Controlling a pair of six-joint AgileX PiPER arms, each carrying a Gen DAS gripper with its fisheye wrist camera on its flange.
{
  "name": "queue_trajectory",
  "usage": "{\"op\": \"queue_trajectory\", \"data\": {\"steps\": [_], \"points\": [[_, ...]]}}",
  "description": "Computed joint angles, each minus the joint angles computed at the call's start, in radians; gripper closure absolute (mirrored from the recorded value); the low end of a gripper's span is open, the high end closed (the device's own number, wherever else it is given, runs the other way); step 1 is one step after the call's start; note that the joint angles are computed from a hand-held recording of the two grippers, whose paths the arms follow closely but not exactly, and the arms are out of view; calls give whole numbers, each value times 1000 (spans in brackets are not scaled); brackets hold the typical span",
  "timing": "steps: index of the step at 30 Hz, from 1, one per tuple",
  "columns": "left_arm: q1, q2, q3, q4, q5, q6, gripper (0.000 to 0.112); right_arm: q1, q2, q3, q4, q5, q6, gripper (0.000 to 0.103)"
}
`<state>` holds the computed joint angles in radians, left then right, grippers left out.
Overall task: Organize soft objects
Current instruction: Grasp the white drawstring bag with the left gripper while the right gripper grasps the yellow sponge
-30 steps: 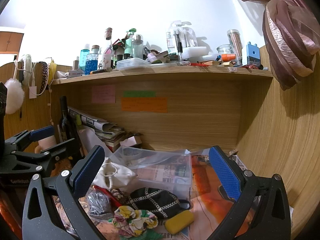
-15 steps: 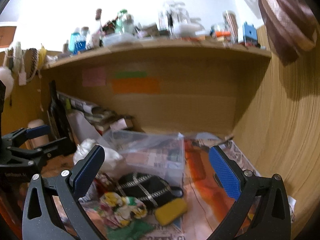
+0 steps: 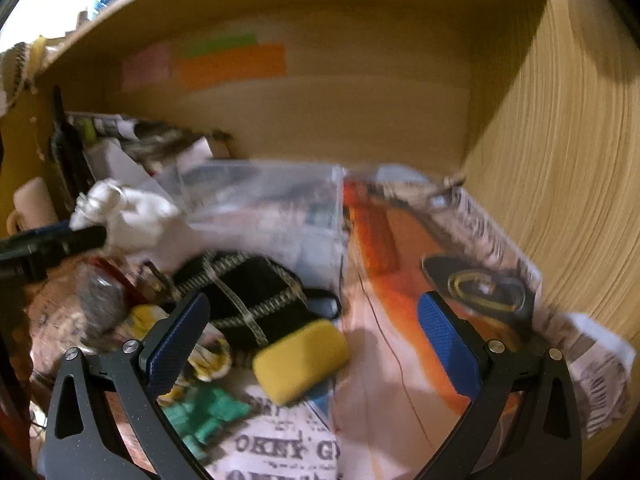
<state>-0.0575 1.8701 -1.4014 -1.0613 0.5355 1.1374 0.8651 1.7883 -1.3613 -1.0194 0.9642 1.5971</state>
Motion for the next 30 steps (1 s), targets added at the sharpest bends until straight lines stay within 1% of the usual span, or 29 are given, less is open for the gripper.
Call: {"op": "queue_trajectory", "data": {"steps": [2,4,5,6,7,9,10,12,13,14,15,16,18,19,20,21,25,30], "points": [[-1,24,-28,13,11,-29,11,-26,-5,25,29,-54,4,0],[-2,49,-64,40,29,-62,23,-47,-16,51,63,-105,-1,1],[-3,60,-80,59,42,-78,29,-56,-15,56,82,-119,-9,5],[-3,69,-93,64,54,-85,32,-65,-15,63,101,-142,-18,11],[-2,74,-98,62,59,-85,34,-77,-18,74,127,-172,-32,13],[-2,80,-98,52,63,-72,43,-93,-15,83,162,-212,-54,25],[-4,83,-100,52,65,-68,46,-97,-12,84,180,-224,-68,29],[-7,77,-84,29,50,-35,52,-103,-7,85,201,-247,-88,45],[-9,69,-68,11,39,-8,53,-104,-7,88,204,-260,-94,47],[-9,58,-51,-10,30,24,58,-101,-5,87,192,-253,-85,48],[-11,50,-40,-20,24,42,62,-93,-2,84,178,-240,-74,54],[-14,46,-36,-26,18,55,64,-90,-2,80,177,-235,-78,56],[-13,36,-26,-37,19,78,71,-82,-6,81,153,-224,-59,58],[-10,31,-21,-45,25,90,73,-79,-6,78,147,-217,-59,59],[-8,28,-19,-50,28,96,77,-74,-7,73,137,-206,-55,59],[-5,25,-19,-55,34,100,79,-63,-11,73,114,-189,-38,60],[12,5,-11,-87,59,125,81,-43,-38,72,58,-157,-1,60],[28,-24,-13,-111,81,140,81,-27,-55,31,2,-125,-6,60]]}}
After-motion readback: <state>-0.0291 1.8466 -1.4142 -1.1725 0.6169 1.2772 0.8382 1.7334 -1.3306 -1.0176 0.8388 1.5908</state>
